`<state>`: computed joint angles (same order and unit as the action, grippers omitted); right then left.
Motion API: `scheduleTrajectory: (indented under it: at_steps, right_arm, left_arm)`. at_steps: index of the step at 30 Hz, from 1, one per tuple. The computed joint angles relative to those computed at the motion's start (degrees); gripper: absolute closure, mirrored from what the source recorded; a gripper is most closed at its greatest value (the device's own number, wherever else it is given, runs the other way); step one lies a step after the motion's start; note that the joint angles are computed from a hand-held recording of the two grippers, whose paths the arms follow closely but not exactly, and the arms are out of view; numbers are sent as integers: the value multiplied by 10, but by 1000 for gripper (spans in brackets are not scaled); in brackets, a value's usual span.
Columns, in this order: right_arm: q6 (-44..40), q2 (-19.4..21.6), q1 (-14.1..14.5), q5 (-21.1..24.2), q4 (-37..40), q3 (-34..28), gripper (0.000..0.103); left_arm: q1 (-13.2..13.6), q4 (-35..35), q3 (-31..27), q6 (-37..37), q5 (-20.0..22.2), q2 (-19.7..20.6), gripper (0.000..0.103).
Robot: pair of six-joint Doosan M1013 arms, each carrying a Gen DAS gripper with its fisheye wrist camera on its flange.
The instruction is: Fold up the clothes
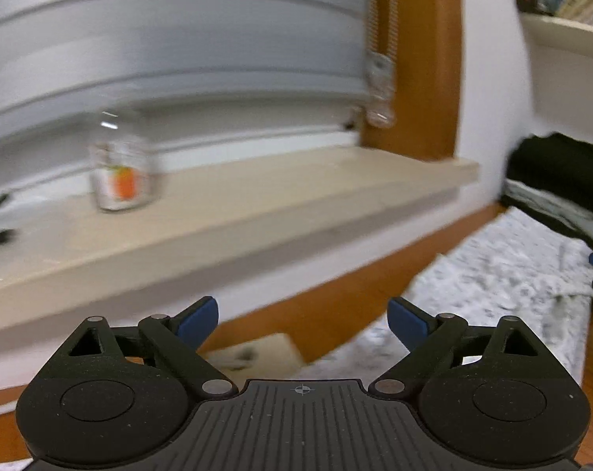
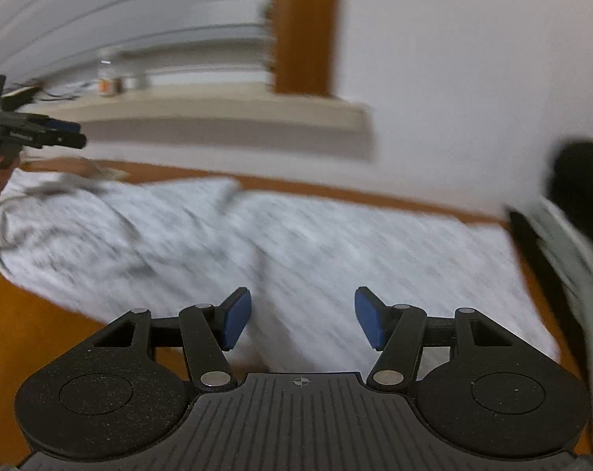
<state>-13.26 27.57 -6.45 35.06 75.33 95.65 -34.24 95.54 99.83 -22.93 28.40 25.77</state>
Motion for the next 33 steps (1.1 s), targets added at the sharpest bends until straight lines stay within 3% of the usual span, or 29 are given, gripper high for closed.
scheduleTrajectory:
  at_steps: [3, 6, 9, 13, 22, 28, 30, 33]
  right_arm:
    - [8, -7, -16, -10, -6, 15, 44]
    - [12, -12, -27, -21, -5, 28, 43]
    - [13, -14, -28, -30, 1, 37, 43]
    - [-12, -13, -26, -46, 25, 46, 43]
    - [-61, -29, -38, -37, 50, 71, 38]
    - [-38, -30, -48, -37, 49, 76, 37]
    - [-55, -29, -51, -33, 75, 79, 41]
    - [-98, -26, -52, -43, 127, 83, 70]
  left_arm:
    - [8, 50, 3, -56, -29, 12, 2]
    - [18, 38, 2, -62, -64, 15, 1]
    - [18, 43, 7, -86, -58, 12, 0]
    - [18, -8, 1, -41, -55, 12, 0]
    - [9, -83, -15, 65, -37, 20, 0]
    - [9, -86, -13, 67, -40, 19, 0]
    - [9, -87, -13, 69, -40, 19, 0]
    - [7, -73, -10, 58, -34, 18, 0]
